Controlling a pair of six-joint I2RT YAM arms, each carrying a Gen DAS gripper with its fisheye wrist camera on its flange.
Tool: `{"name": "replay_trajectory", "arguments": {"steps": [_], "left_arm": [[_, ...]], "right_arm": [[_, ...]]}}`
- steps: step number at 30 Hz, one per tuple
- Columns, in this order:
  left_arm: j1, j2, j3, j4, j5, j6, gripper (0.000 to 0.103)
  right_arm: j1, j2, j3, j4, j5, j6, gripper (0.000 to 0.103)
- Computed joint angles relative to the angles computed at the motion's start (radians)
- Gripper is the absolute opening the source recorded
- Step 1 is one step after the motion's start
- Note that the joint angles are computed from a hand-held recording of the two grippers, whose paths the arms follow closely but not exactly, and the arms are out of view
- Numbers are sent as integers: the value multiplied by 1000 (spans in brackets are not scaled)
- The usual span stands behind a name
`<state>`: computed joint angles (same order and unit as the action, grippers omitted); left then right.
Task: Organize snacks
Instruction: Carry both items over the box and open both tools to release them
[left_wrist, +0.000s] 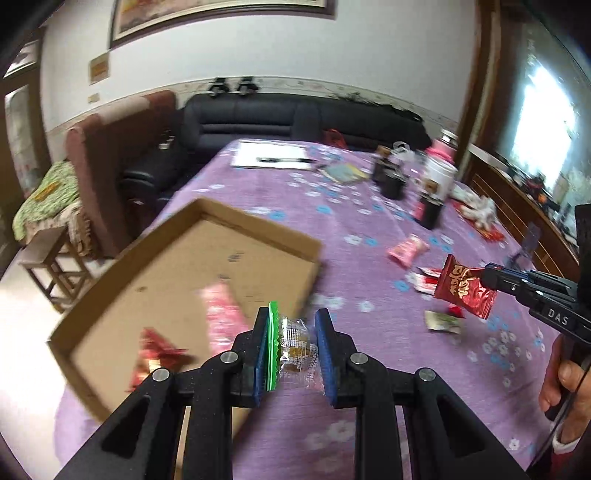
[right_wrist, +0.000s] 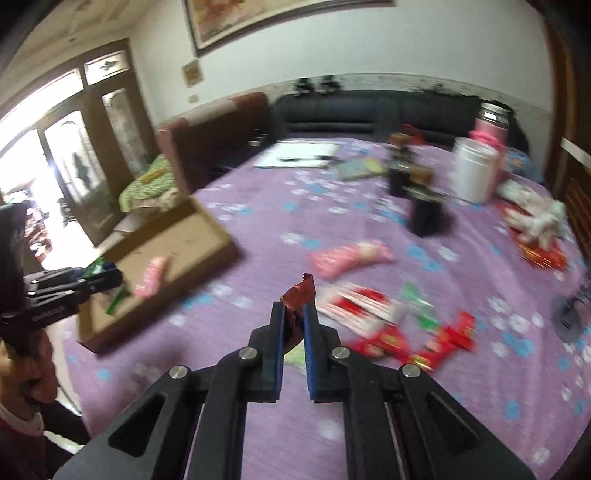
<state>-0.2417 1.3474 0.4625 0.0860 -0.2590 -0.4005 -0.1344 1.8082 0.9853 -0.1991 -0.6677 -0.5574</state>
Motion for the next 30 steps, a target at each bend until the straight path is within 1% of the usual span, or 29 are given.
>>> {"name": "replay_trajectory", "arguments": {"steps": [4, 8, 12, 15, 19, 21, 23, 24, 26, 27, 28, 29, 30], "left_arm": [[122, -71, -47, -21, 36, 42, 25], [226, -68, -66, -12, 72, 87, 25], [312, -9, -65, 34, 109, 116, 25], [354, 43, -49, 62, 130, 128, 25], [392, 129, -21, 103, 143, 144, 25], [400, 170, -3, 115, 147, 142, 25], [403, 193, 7, 119, 149, 137, 25], [399, 204, 11, 120, 140, 135, 25], [387, 212, 15, 117, 119, 126, 27], [383, 209, 16, 110, 108, 116, 27], [381, 206, 17, 104, 102, 111, 28], [378, 196, 15, 96, 92, 106, 36], [374, 186, 13, 89, 82, 98, 45]], "right_arm": [[148, -32, -28, 39, -8, 74, 9], [299, -19, -20, 85, -6, 167, 9], [423, 28, 14, 141, 27, 251, 9], [501, 98, 75, 168, 63, 312, 9], [557, 207, 170, 163, 108, 345, 9], [566, 246, 199, 162, 118, 362, 9], [565, 281, 223, 151, 103, 371, 10], [565, 294, 230, 151, 102, 380, 12], [567, 293, 223, 155, 113, 381, 38], [567, 288, 215, 159, 118, 378, 64], [570, 271, 190, 190, 133, 381, 80], [570, 254, 166, 218, 149, 383, 83], [570, 231, 140, 243, 153, 378, 83]]}}
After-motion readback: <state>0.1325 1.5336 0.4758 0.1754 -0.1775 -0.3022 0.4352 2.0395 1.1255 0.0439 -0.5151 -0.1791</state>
